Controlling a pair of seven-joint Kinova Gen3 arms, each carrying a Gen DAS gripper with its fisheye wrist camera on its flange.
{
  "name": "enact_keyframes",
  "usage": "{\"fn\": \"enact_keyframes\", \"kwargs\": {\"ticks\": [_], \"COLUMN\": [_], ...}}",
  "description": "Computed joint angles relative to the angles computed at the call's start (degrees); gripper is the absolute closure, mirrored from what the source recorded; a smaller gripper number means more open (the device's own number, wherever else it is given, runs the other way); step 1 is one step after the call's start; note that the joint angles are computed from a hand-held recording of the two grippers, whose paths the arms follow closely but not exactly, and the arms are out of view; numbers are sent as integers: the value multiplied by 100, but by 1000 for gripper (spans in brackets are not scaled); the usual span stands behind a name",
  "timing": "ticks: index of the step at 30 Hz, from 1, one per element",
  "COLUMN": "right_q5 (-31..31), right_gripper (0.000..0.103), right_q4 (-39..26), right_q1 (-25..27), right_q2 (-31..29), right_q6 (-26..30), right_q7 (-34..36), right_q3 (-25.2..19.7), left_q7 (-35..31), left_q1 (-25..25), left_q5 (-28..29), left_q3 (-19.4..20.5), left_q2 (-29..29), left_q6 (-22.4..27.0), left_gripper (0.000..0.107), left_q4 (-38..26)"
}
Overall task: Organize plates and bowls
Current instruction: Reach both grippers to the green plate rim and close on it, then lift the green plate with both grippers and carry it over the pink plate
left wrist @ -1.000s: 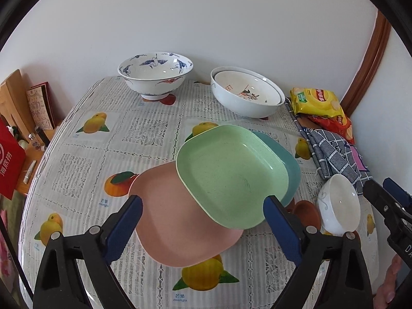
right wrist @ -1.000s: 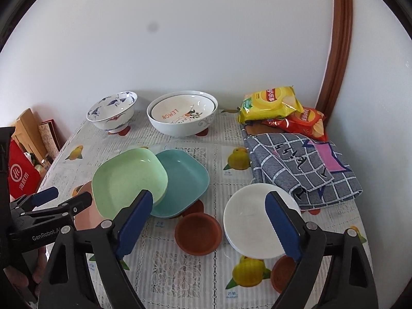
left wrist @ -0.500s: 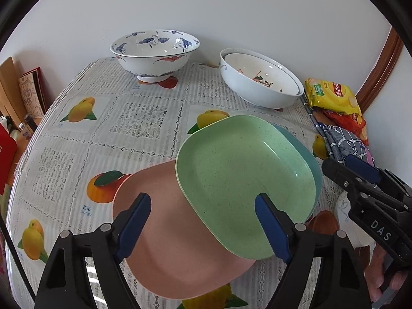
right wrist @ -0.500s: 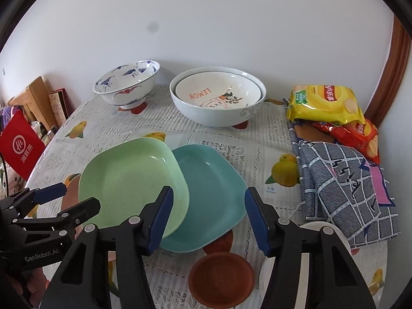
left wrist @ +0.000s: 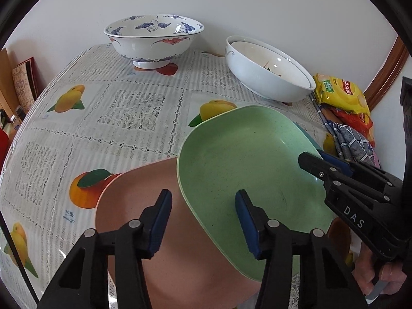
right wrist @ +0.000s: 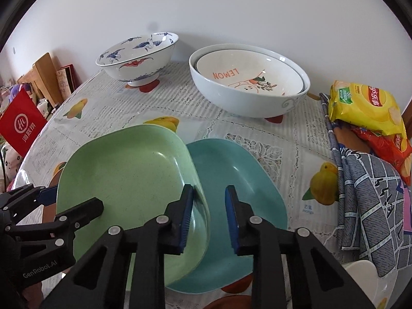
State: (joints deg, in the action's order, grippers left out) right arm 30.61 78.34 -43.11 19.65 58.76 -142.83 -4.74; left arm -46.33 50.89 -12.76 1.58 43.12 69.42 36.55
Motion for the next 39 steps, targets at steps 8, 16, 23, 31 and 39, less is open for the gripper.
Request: {"fn": "enact_keyframes", "kwargs": {"ticks": [8,16,23,31,39], "right_q5": [235,712,1002,1193,1373], "right_gripper": [93,95,96,97,97], "right_q4": [369,719,976,987,837], "right_q1": [-213,-539,-675,-827,-998], "right_q2": [-293,-773,-1171,-1300,-1305], "right_q6": [2,582,958,1350,1745], "right_q7": [-737,-1861,-2784,-3233,-3465], "right_q3": [-36,-393,-823,-1124,-1270], "left_q7": [-39,19,279,470,470], "left_q1": [72,222,382,427,420], "left_q5": [-67,-180,-372,-514,-598], "left_q3": [-31,45,126,242,316], "left_q2": [-91,-555,-953,-1215,-1396], "left_q6": [-15,-299,-566,-722,-822], "left_gripper": [90,95,96,97,97], "left_q4": [24,547,1027,1339,1499]}}
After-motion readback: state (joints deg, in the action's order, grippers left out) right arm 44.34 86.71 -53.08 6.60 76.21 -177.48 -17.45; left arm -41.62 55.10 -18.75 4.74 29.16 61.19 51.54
